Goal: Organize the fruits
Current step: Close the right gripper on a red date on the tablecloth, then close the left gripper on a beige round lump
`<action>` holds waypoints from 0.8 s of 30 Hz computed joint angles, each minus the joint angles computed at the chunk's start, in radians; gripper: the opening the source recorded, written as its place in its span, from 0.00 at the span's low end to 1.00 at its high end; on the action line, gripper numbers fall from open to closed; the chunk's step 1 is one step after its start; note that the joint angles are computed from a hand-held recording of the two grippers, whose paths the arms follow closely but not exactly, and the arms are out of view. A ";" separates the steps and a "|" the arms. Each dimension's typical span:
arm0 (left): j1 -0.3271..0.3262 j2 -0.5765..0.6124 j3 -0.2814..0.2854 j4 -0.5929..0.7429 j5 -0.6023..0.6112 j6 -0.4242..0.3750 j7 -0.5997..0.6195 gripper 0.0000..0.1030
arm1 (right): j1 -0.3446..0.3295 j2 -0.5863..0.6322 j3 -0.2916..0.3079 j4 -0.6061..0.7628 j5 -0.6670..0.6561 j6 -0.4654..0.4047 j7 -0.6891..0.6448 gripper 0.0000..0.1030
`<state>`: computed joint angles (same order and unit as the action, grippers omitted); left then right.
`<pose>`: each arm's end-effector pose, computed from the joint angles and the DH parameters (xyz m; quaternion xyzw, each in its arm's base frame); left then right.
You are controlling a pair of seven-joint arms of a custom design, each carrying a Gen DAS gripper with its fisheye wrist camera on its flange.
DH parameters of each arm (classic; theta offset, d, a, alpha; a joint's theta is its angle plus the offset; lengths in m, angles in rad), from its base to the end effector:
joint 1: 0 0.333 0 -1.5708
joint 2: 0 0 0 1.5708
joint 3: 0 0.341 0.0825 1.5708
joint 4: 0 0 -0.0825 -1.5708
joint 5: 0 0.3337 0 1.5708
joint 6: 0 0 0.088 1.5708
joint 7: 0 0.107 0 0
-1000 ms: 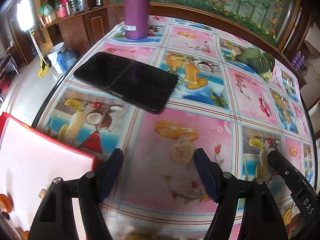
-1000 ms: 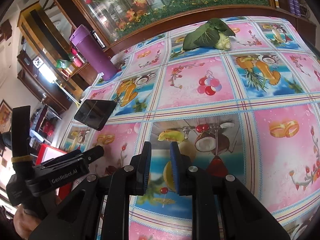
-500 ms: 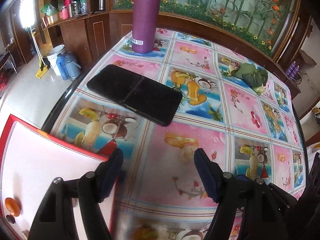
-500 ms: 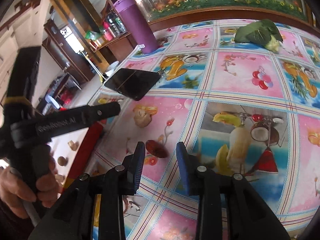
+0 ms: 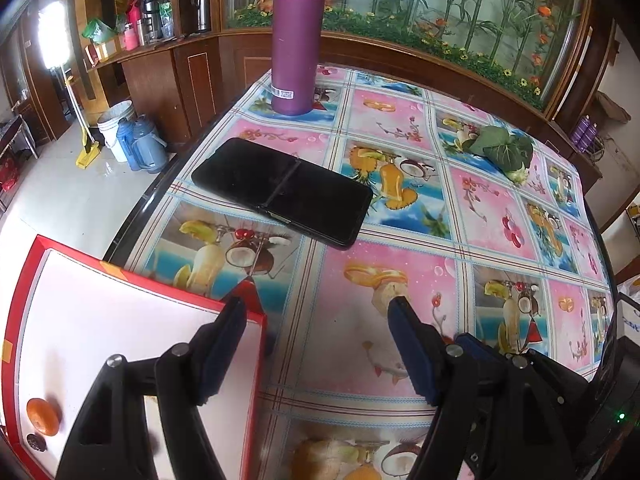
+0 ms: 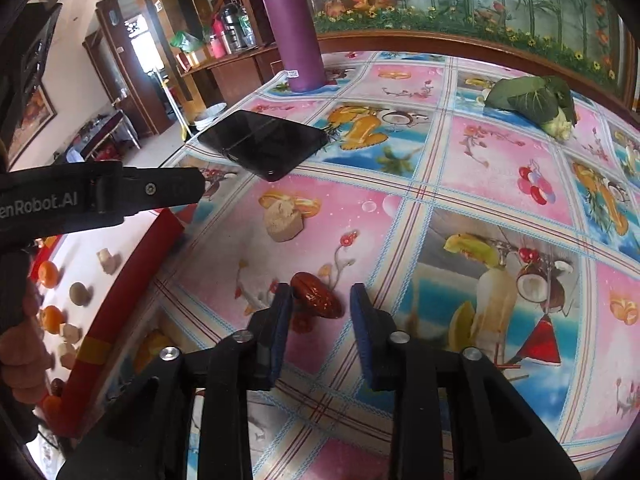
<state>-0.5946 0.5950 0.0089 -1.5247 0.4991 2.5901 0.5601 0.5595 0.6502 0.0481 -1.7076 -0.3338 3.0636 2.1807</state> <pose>0.5883 -0.4028 0.4079 -0.6962 0.6581 -0.2278 0.1741 0.5637 0.4147 0.3501 -0.7547 0.5563 -0.1170 0.3275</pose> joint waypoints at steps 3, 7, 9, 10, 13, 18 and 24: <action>-0.001 0.008 -0.004 0.013 -0.009 -0.010 0.002 0.73 | 0.011 -0.008 -0.021 -0.004 0.000 -0.012 0.016 0.22; -0.010 0.043 -0.012 0.062 -0.020 -0.043 0.026 0.73 | -0.004 -0.027 -0.032 -0.021 0.025 -0.016 0.067 0.18; -0.015 0.072 -0.017 0.104 -0.030 -0.068 0.046 0.73 | -0.009 -0.039 -0.045 -0.038 0.038 -0.003 0.108 0.18; -0.017 0.088 -0.020 0.127 -0.038 -0.082 0.057 0.73 | -0.020 -0.045 -0.039 -0.048 0.043 0.006 0.117 0.18; -0.021 0.128 -0.025 0.186 -0.063 -0.113 0.084 0.74 | -0.062 -0.049 -0.002 -0.062 0.064 0.031 0.130 0.18; -0.017 0.156 -0.028 0.222 -0.101 -0.117 0.101 0.74 | -0.071 -0.048 0.011 -0.060 0.071 0.036 0.134 0.18; -0.017 0.180 -0.028 0.244 -0.138 -0.124 0.126 0.73 | -0.092 -0.048 0.027 -0.063 0.097 0.019 0.150 0.18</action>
